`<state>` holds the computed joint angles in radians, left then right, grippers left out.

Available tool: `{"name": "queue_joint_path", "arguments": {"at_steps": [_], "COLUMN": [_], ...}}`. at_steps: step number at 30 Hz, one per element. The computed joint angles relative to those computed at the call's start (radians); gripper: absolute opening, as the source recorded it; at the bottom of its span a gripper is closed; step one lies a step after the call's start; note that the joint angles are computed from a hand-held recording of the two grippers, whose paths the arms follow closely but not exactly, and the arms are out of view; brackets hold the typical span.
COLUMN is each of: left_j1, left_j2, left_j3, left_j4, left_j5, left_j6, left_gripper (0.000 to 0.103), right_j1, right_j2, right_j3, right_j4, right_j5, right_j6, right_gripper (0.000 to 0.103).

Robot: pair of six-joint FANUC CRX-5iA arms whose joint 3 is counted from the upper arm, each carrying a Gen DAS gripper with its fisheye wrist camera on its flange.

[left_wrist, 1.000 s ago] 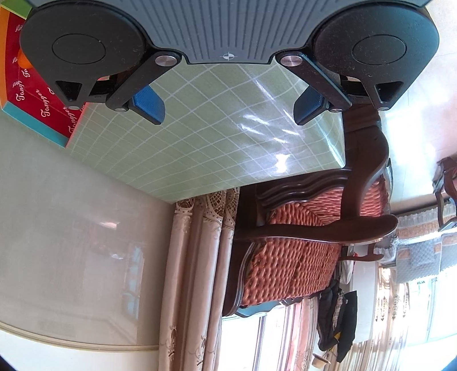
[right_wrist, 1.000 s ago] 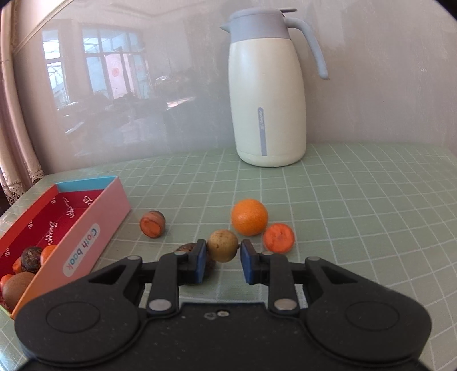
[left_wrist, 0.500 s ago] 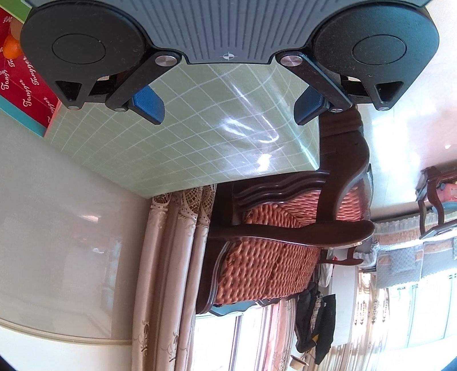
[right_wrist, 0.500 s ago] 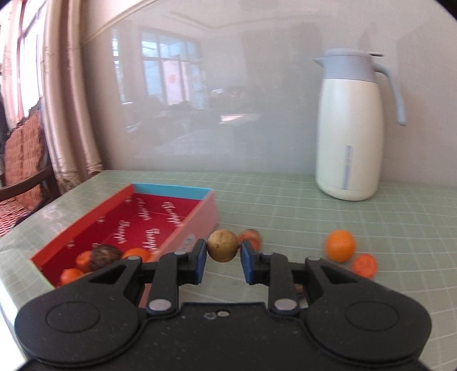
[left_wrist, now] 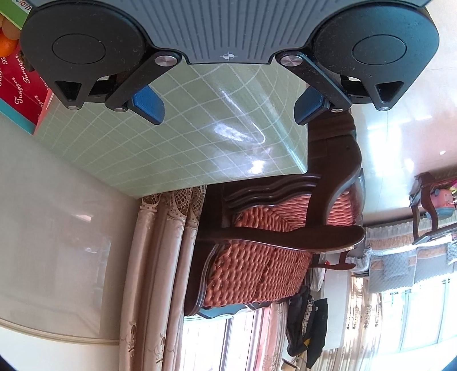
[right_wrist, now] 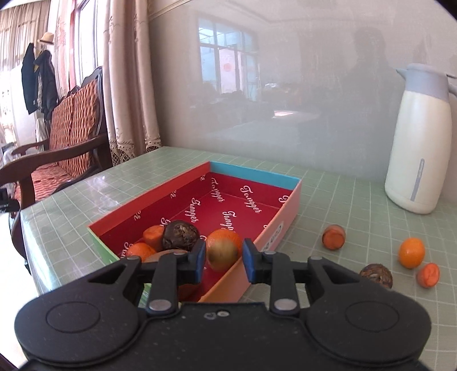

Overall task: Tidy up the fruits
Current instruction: 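Carry the beige nut with the right tool into the box and release, then reach the left tool to the second dark walnut and grasp it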

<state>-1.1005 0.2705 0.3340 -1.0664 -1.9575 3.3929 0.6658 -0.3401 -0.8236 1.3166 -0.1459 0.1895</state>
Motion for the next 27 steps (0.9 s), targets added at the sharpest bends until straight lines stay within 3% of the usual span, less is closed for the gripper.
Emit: {"name": "queue_joint_path", "arguments": {"at_steps": [3,11,17,27], "left_j1": [0.001,-0.006,-0.017,-0.045], "left_j2": [0.002,0.022,0.056,0.160], "left_j3": [0.005,0.037,0.085,0.232], "left_j4": [-0.002,-0.011,-0.033,-0.094], "left_j5": [0.004,0.022,0.034,0.094], "left_j6": [-0.006,-0.041,-0.097,-0.253], "left_gripper": [0.097,0.097,0.097,0.097], "right_j1": [0.002,-0.075,-0.075,-0.154], "right_j2": [-0.005,-0.019,-0.028,-0.074], "right_j3": [0.001,-0.015,-0.014,-0.039], "right_j4": [-0.021,0.116,0.054,0.060], "right_j5": [-0.001,0.023,-0.026,-0.077], "right_j6": [0.003,-0.148,-0.132,-0.171], "right_gripper": [0.029,0.029,0.031,0.034]}}
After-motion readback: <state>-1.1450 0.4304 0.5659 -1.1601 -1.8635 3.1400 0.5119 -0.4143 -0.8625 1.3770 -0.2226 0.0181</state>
